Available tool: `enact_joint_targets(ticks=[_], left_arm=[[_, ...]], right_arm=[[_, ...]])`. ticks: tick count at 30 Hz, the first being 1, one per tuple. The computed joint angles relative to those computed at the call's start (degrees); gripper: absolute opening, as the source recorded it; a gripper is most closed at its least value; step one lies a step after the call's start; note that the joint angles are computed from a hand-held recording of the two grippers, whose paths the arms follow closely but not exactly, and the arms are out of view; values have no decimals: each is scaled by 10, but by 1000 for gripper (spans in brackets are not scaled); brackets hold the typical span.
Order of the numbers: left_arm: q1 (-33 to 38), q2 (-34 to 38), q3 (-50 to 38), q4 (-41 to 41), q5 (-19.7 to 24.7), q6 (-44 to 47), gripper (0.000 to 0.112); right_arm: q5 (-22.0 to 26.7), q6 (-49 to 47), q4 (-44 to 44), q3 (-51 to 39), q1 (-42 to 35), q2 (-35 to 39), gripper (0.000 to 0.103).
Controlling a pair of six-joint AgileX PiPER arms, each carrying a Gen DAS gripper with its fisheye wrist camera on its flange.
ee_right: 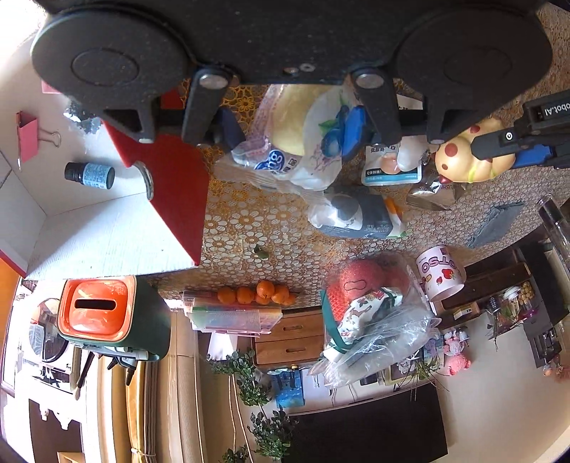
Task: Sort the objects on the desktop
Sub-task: 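Carry the bagged bun in the right tool and the yellow toy in the left tool over the box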
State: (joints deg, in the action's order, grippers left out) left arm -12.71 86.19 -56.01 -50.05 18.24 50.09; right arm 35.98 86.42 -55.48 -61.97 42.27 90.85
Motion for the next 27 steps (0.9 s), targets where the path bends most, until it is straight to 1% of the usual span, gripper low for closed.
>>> enact_joint_targets(ticks=[2, 8, 13, 20, 27], left_arm=[[-10, -11, 2, 7, -3, -5, 40], [-44, -39, 4, 58, -11, -62, 40], [-80, -53, -6, 114, -12, -125, 40], [-152, -55, -30, 256, -29, -274, 40], [-218, -29, -77, 405, -28, -431, 40]], right_arm=[[5, 7, -8, 10, 5, -17, 56], [28, 20, -26, 38, 23, -70, 56], [49, 17, -34, 59, 31, -112, 56], [78, 4, -46, 89, 29, -168, 56], [78, -9, -48, 127, -1, -223, 56]])
